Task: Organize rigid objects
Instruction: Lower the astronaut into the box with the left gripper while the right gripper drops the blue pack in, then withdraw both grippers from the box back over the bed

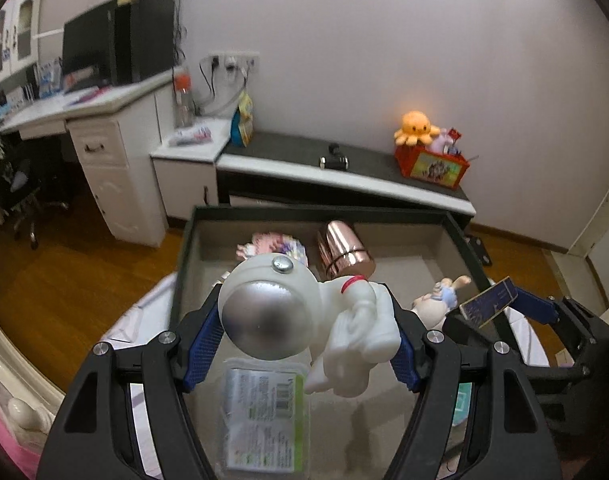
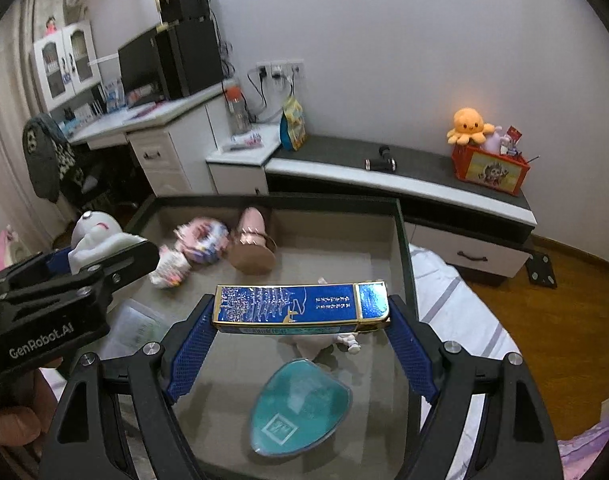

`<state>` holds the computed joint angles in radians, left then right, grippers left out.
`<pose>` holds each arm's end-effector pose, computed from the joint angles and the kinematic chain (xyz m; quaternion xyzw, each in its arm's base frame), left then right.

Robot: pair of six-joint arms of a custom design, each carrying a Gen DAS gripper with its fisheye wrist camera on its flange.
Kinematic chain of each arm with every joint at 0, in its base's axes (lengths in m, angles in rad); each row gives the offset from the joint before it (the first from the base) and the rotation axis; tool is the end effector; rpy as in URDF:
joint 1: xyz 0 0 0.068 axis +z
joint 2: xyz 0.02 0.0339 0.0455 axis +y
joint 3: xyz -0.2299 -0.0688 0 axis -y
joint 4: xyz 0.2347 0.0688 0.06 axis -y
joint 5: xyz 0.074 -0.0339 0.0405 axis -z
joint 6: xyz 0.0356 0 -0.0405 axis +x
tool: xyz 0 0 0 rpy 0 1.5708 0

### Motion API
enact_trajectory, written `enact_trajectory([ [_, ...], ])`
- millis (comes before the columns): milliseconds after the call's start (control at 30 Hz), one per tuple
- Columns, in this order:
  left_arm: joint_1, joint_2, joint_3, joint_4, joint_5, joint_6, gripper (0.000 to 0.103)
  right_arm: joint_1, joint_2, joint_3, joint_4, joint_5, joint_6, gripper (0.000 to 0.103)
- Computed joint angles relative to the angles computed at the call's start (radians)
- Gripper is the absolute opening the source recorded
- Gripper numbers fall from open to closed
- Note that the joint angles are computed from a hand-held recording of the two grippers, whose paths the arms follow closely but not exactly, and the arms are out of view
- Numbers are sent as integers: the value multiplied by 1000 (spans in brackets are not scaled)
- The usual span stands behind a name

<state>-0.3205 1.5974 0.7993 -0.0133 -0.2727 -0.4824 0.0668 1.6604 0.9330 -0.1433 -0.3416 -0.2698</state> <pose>0.2948 -0.0878 0.1386 -0.1246 0.9131 -0.0273 0.3873 0.3235 0.0336 0.1490 -0.2125 0.9028 0.1246 0.3524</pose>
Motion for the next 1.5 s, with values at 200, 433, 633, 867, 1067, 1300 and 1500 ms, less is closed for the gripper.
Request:
enact_trajectory([
  [200, 14, 99, 56, 8, 50, 14, 86, 19, 54, 12, -9, 39, -43, 85],
  [433, -11, -43, -42, 16, -11, 1, 99, 4, 19, -22, -15, 60, -34, 103],
  [633, -76, -315, -197, -43, -124, -52, 103, -53, -132, -123, 3, -30, 25, 103],
  [867, -249, -648, -290, -306, -331, -149, 103, -126, -440, -285, -63, -122, 51, 103],
  [1067, -500, -817, -281, -641, -559, -369, 103, -262, -770, -366, -257, -241, 16, 103],
  [1300, -916, -695, -171, -1189, -771, -1040, 103, -527, -1037, -354, -550, -444, -127, 103],
  [1500, -1186, -473, -91, -1513, -729, -1580, 103, -806, -1124, -301, -869, -642, -410, 103],
])
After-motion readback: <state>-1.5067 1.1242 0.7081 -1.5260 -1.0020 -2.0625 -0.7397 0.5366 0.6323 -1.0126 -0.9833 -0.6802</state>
